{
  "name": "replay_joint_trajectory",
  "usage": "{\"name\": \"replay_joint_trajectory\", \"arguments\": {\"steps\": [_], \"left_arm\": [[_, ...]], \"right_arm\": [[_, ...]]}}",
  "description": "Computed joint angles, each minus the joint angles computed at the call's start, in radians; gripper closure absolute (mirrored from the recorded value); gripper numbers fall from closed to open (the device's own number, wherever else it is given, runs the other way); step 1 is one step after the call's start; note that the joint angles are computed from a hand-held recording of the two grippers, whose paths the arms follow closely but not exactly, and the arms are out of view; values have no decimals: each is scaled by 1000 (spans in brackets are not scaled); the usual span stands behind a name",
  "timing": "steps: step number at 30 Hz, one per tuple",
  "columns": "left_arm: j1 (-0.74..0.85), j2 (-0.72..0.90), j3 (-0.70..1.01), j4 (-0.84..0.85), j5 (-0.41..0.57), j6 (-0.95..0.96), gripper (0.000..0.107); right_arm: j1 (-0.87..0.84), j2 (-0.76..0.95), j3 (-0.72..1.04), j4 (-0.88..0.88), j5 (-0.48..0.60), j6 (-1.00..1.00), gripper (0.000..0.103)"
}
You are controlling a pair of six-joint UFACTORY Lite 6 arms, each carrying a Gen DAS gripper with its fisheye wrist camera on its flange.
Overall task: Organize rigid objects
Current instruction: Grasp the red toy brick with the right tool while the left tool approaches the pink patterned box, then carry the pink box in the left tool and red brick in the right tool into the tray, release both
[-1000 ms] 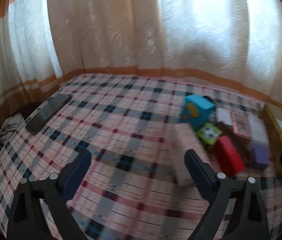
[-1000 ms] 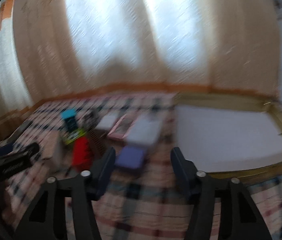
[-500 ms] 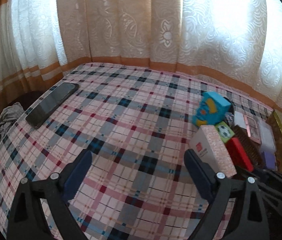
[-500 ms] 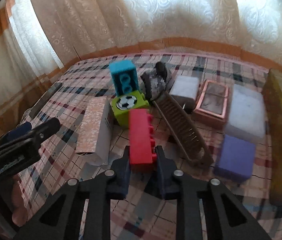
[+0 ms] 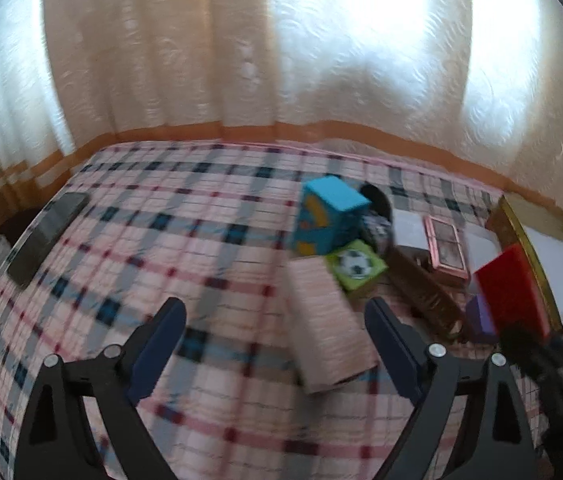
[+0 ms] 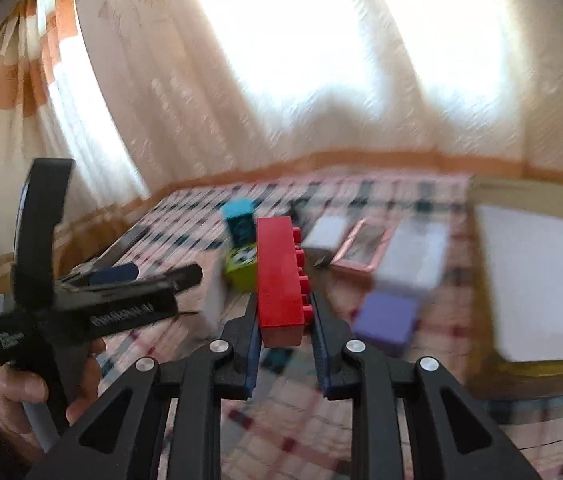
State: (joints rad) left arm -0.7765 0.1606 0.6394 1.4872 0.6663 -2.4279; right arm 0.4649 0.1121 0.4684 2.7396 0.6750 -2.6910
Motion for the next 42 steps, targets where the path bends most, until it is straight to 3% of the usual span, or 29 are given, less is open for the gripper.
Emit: {"name": "replay_joint_trajectory", "arguments": {"steps": [4, 6, 8, 10, 14, 18, 24, 31, 38, 42], "left_arm": [[56, 142, 108, -37, -86, 66, 44], [81, 187, 124, -14, -136, 50, 49], [60, 187, 107, 74, -104, -34, 61], [63, 182, 82, 182, -111, -126, 83], [77, 144, 27, 312, -121, -277, 83], [42, 59, -56, 436, -65, -433, 83], [-110, 33, 39, 217, 65, -198, 83], [-247, 178, 326, 102, 176, 48, 83], [-261, 437, 719, 91, 80, 190, 83], [-265, 646, 1030, 6, 14, 348, 83]], "right_arm": [[8, -12, -31, 141, 38, -110, 78], [6, -7, -25, 169, 38, -135, 78], [1, 0, -21, 169, 34, -124, 78], [-7, -8, -25, 171, 26, -126, 78], [11, -35, -42, 252, 44, -178, 78], [-54, -114, -102, 213, 69, -163, 78], [-203, -251, -203, 170, 116, -155, 78], [-491, -268, -217, -17, 161, -90, 78], [-782, -158, -127, -171, 180, -77, 78], [-882, -35, -19, -186, 146, -87, 78]]}}
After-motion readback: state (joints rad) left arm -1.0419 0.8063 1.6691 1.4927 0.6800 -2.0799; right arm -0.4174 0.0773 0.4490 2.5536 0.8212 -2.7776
